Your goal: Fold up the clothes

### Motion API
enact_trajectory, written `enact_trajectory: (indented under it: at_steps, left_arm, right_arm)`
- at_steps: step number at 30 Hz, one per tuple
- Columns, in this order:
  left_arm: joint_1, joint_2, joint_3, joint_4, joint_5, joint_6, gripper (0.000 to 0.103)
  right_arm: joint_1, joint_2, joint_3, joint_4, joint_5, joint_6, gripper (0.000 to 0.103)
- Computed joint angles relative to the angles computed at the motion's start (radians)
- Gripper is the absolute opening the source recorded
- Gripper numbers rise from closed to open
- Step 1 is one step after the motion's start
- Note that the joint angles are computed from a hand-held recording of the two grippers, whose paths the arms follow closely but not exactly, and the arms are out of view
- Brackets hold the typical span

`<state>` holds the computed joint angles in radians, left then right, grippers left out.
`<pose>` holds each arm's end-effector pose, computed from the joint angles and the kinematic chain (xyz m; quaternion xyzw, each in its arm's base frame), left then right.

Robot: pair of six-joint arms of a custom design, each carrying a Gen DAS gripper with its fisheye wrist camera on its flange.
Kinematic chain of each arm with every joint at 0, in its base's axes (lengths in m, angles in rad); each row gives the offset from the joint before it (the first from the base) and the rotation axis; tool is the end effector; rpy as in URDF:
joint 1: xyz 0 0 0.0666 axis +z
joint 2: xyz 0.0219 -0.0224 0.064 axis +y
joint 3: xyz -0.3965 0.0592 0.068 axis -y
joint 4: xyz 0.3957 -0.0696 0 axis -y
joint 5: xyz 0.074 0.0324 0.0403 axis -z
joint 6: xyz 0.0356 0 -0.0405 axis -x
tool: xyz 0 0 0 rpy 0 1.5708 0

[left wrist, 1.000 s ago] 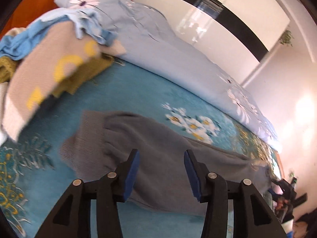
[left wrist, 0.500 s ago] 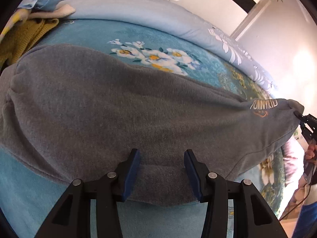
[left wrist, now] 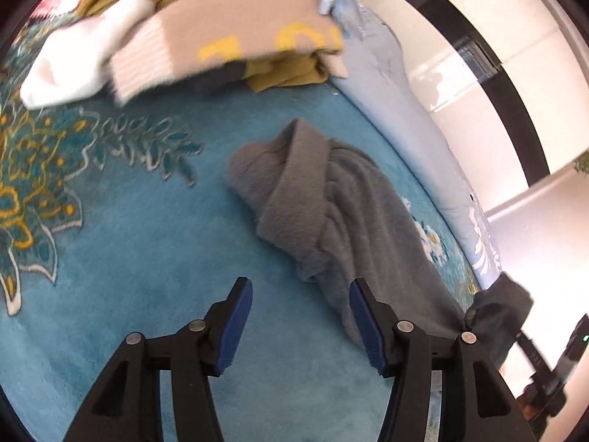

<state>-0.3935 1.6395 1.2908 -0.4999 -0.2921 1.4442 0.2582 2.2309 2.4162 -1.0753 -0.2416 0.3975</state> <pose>0.5211 -0.2057 0.3051 -0.5087 0.7750 -0.1952 0.3203 0.7481 0.2060 0.3905 -0.3394 0.8730 0.0903 0.3385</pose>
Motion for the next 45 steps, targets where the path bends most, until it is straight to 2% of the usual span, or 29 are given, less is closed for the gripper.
enact_trajectory:
  at_steps: [3,5,9,13,14,17,20,22,23,24,26,28,30,32,34,35,38,41,45]
  left_arm:
    - [0.012,-0.016,-0.082,0.13,0.037,0.071,0.059]
    - [0.015,-0.019,-0.1,0.183,0.022,0.07,0.064]
    - [0.037,-0.008,-0.102,0.238,0.024,0.098,0.072]
    - [0.06,0.022,-0.067,0.227,0.022,0.138,0.072]
    - [0.063,0.027,-0.062,0.229,0.017,0.146,0.072]
    - [0.071,0.04,-0.046,0.227,0.009,0.158,0.072]
    - [0.074,0.039,-0.057,0.256,-0.005,0.17,0.07]
    - [0.079,0.041,-0.064,0.282,-0.019,0.17,0.067]
    - [0.081,0.041,-0.064,0.277,-0.024,0.172,0.064]
    - [0.083,0.041,-0.062,0.269,-0.023,0.175,0.056]
    - [0.086,0.041,-0.06,0.263,-0.023,0.171,0.05]
    - [0.087,0.046,-0.047,0.236,-0.027,0.168,0.044]
    - [0.09,0.054,-0.034,0.224,-0.029,0.165,0.042]
    - [0.093,0.063,-0.016,0.207,-0.033,0.144,0.036]
    - [0.096,0.072,0.004,0.187,-0.038,0.116,0.027]
    - [0.097,0.075,0.013,0.176,-0.041,0.102,0.026]
    - [0.095,0.08,0.04,0.14,-0.048,0.073,0.021]
    - [0.087,0.081,0.079,0.1,-0.076,0.026,0.018]
    - [0.054,0.104,0.204,0.015,-0.144,-0.093,0.017]
  right_arm:
    - [0.036,-0.049,-0.167,0.067,0.062,0.055,0.015]
    - [0.047,-0.082,-0.256,0.131,0.096,0.084,0.016]
    - [0.057,-0.124,-0.34,0.196,0.127,0.132,0.016]
    - [0.064,-0.169,-0.429,0.251,0.112,0.224,0.016]
    - [0.063,-0.174,-0.442,0.256,0.097,0.245,0.016]
    - [0.048,-0.167,-0.426,0.187,0.012,0.291,0.028]
    - [0.013,-0.168,-0.397,0.112,-0.131,0.282,0.031]
    - [-0.018,-0.146,-0.33,0.049,-0.252,0.237,0.034]
    - [-0.031,-0.133,-0.297,0.039,-0.295,0.193,0.034]
    - [-0.044,-0.116,-0.258,0.034,-0.331,0.139,0.035]
    - [-0.066,-0.062,-0.154,0.033,-0.391,0.001,0.036]
    - [-0.067,0.008,-0.034,0.021,-0.349,-0.118,0.036]
    - [-0.054,0.104,0.127,-0.074,-0.289,-0.157,0.036]
    - [-0.035,0.154,0.199,-0.173,-0.274,-0.109,0.036]
    - [-0.017,0.123,0.12,-0.198,-0.293,-0.009,0.036]
    - [-0.007,0.099,0.067,-0.189,-0.28,0.038,0.036]
    - [0.015,0.028,-0.087,-0.115,-0.213,0.145,0.036]
    - [-0.027,0.043,-0.04,-0.125,-0.338,0.052,0.036]
    - [-0.097,-0.013,-0.102,-0.001,-0.421,-0.052,0.036]
